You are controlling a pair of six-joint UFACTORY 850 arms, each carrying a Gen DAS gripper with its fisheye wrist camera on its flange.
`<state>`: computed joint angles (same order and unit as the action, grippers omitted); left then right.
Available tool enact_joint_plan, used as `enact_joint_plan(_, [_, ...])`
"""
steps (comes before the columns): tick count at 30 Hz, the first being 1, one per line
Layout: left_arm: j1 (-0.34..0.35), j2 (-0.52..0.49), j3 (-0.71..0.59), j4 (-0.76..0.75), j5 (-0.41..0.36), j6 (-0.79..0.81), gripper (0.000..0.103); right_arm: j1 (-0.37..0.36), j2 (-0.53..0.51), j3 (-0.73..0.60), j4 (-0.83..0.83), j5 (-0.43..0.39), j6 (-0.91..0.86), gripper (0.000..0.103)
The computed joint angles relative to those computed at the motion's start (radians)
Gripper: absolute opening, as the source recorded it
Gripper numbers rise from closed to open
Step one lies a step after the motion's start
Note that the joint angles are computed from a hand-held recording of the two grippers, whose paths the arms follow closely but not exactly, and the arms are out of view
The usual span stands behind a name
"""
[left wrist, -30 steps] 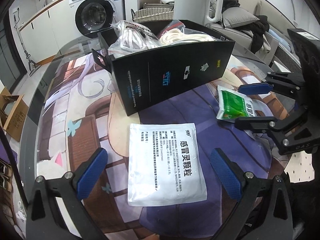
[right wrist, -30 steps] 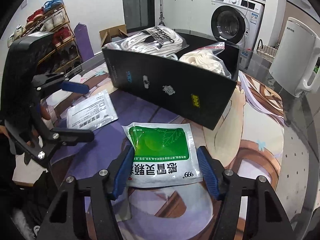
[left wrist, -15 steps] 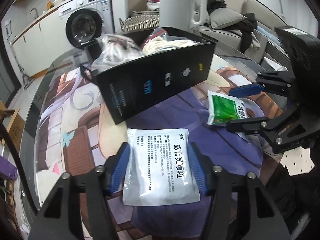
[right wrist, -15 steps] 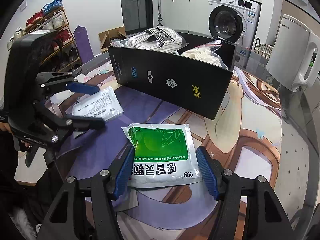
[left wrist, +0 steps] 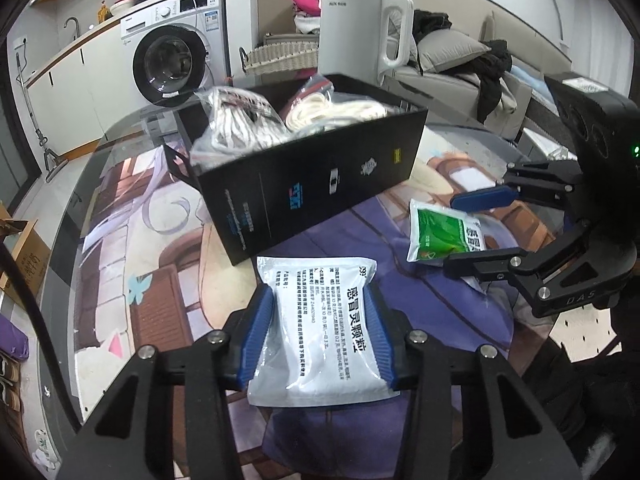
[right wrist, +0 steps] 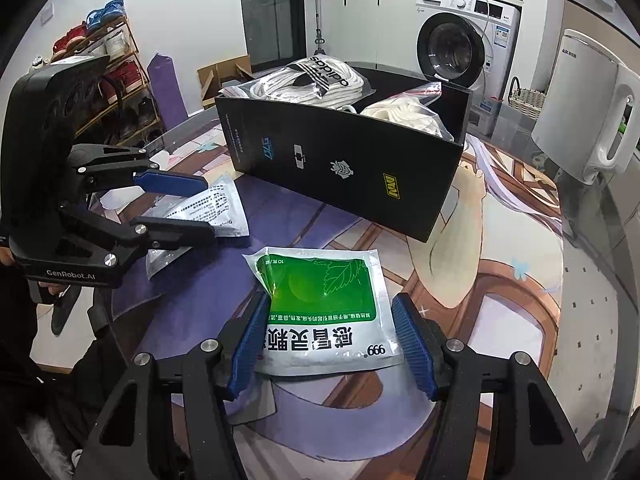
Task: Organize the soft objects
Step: 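Lift both sachets and carry them over the black box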
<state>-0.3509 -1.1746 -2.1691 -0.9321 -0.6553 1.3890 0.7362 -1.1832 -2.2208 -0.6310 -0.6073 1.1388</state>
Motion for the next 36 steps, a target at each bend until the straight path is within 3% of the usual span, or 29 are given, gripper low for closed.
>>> enact_joint_plan(17, [0.018,0.025,0.019,-0.153,-0.029,0.081,0.045,0.003,0.045,0.058,-0.075,0.027,0.068,0.056])
enact_joint_plan(36, [0.034,0.082,0.088,-0.368,-0.003,0.213,0.045,0.030,0.120,0.127,-0.288,0.025,0.238,0.056])
